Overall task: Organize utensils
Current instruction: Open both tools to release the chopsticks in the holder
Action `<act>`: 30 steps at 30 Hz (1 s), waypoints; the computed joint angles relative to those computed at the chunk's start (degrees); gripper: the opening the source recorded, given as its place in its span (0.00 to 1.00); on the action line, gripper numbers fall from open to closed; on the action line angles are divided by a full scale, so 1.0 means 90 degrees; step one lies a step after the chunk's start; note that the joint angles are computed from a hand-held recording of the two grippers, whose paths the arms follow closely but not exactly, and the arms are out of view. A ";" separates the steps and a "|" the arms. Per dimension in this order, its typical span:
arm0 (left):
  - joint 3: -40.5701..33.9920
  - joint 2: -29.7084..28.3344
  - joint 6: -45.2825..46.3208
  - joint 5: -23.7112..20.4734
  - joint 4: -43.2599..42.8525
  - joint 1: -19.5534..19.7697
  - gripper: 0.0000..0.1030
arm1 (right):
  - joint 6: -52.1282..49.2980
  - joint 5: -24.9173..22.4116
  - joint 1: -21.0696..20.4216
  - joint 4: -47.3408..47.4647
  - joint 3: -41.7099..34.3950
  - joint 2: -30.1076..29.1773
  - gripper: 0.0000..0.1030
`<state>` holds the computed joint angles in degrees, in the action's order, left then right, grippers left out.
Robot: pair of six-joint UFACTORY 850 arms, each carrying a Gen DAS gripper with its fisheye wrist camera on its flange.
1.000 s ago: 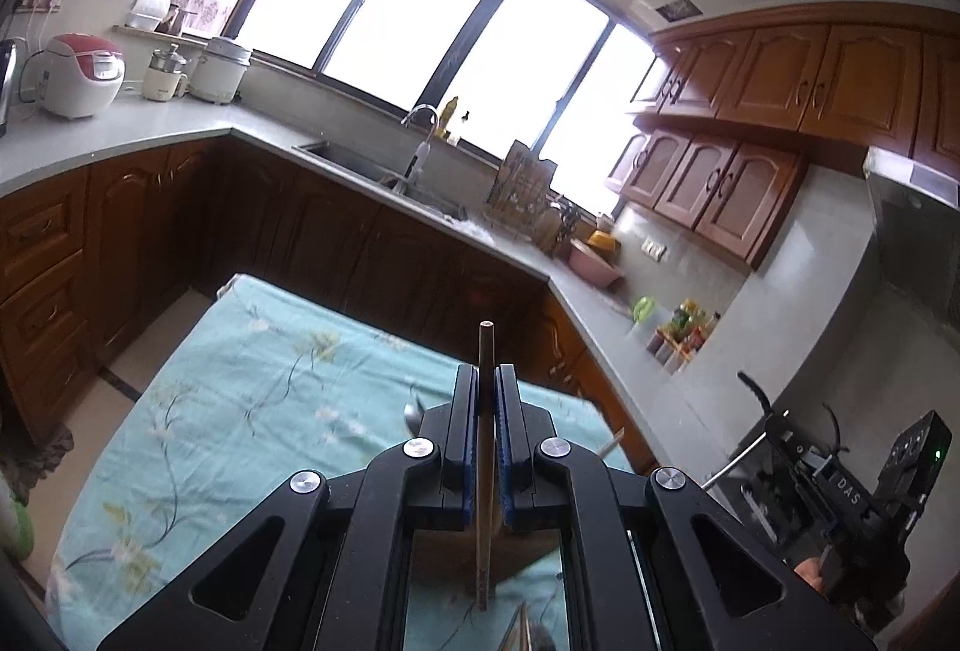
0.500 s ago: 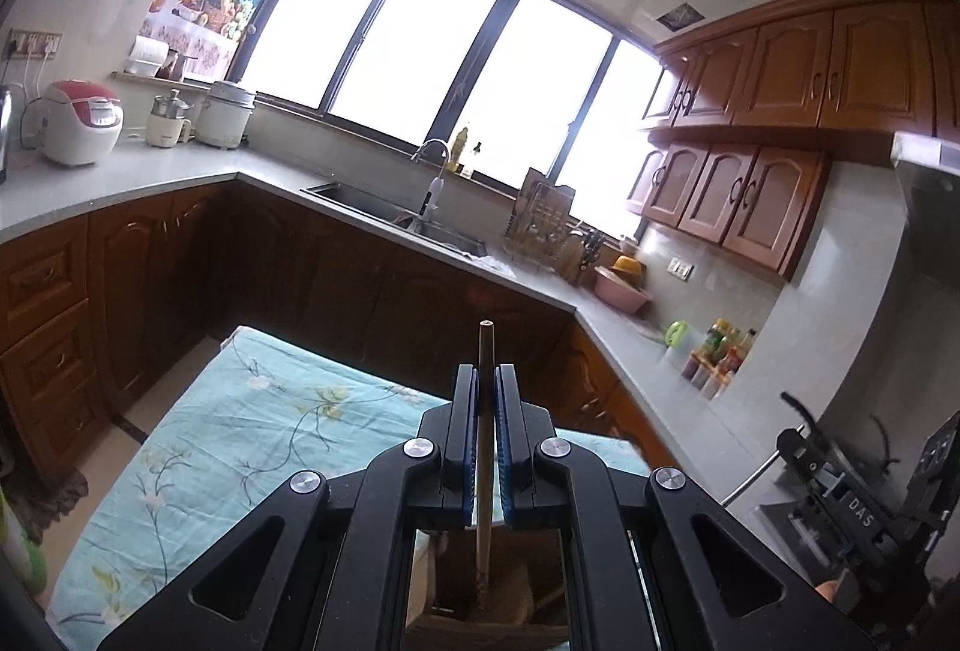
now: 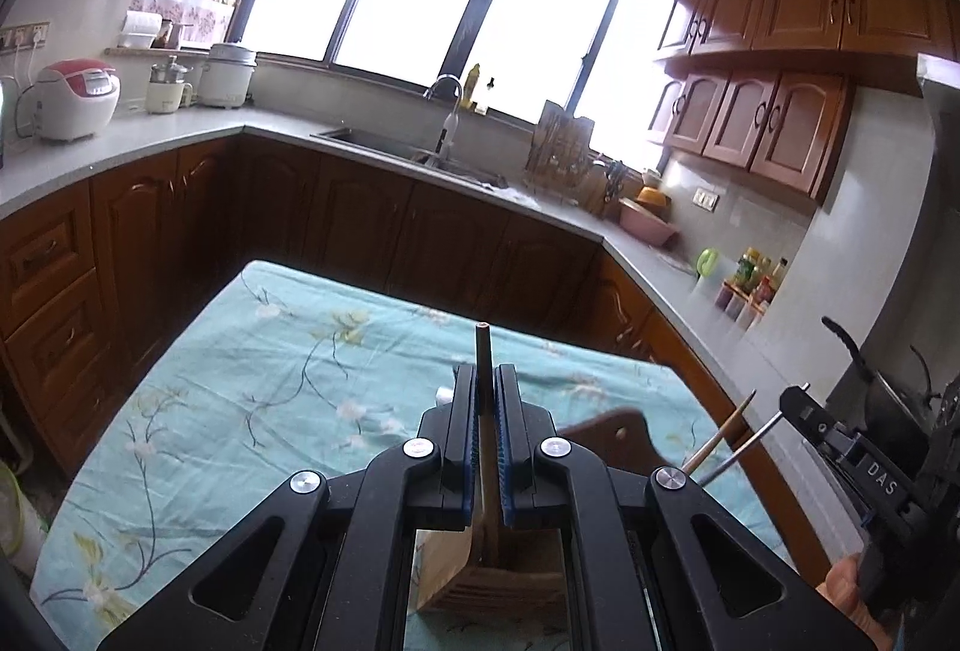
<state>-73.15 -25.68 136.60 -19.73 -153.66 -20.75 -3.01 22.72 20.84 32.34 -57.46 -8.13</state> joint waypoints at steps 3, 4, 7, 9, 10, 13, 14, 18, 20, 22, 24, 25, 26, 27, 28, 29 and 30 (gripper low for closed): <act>-0.0108 -0.0034 -0.0595 0.0132 0.0680 0.0092 0.05 | 0.0112 -0.0157 -0.0011 -0.0111 -0.0034 -0.0070 0.04; -0.0122 -0.0029 -0.0704 0.0185 0.0804 0.0106 0.06 | 0.0126 -0.0183 -0.0015 -0.0131 -0.0033 -0.0084 0.04; -0.0060 0.0055 -0.0762 0.0148 0.0985 0.0182 0.06 | 0.0325 -0.0342 -0.0040 -0.0316 -0.0049 -0.0137 0.04; -0.0043 0.0086 -0.1013 0.0136 0.1262 0.0221 0.06 | 0.0276 -0.0358 -0.0044 -0.0230 -0.0059 -0.0154 0.05; -0.0080 0.0078 -0.1162 0.0149 0.1413 0.0234 0.06 | 0.0383 -0.0389 -0.0061 -0.0305 -0.0057 -0.0150 0.05; -0.0056 0.0075 -0.1357 0.0091 0.1612 0.0282 0.06 | 0.0468 -0.0437 -0.0089 -0.0376 -0.0071 -0.0168 0.05; -0.0069 0.0071 -0.1423 0.0101 0.1674 0.0285 0.06 | 0.0439 -0.0443 -0.0084 -0.0344 -0.0074 -0.0167 0.05; -0.0140 0.0031 -0.1766 0.0155 0.2055 0.0298 0.06 | 0.0471 -0.0462 -0.0087 -0.0339 -0.0083 -0.0175 0.05; -0.0173 0.0003 -0.2041 0.0177 0.2340 0.0306 0.06 | 0.0527 -0.0501 -0.0096 -0.0360 -0.0108 -0.0197 0.09; -0.0197 -0.0007 -0.2201 0.0185 0.2501 0.0316 0.07 | 0.0656 -0.0520 -0.0107 -0.0454 -0.0095 -0.0190 0.09; -0.0216 -0.0004 -0.2264 0.0227 0.2550 0.0313 0.08 | 0.0902 -0.0530 -0.0128 -0.0659 -0.0075 -0.0182 0.09; -0.0232 -0.0004 -0.2328 0.0258 0.2608 0.0314 0.08 | 0.0933 -0.0541 -0.0135 -0.0694 -0.0075 -0.0183 0.09; -0.0247 -0.0011 -0.2376 0.0276 0.2643 0.0310 0.09 | 0.0926 -0.0548 -0.0137 -0.0689 -0.0078 -0.0187 0.09; -0.0267 -0.0026 -0.2443 0.0297 0.2699 0.0308 0.10 | 0.0949 -0.0548 -0.0142 -0.0707 -0.0082 -0.0191 0.10; -0.0294 -0.0038 -0.2604 0.0332 0.2851 0.0313 0.13 | 0.0940 -0.0562 -0.0141 -0.0699 -0.0084 -0.0189 0.10; -0.0312 -0.0047 -0.2713 0.0359 0.2945 0.0310 0.14 | 0.0950 -0.0566 -0.0149 -0.0709 -0.0088 -0.0196 0.11; -0.0318 -0.0046 -0.2786 0.0364 0.3000 0.0318 0.18 | 0.0975 -0.0575 -0.0156 -0.0712 -0.0085 -0.0194 0.14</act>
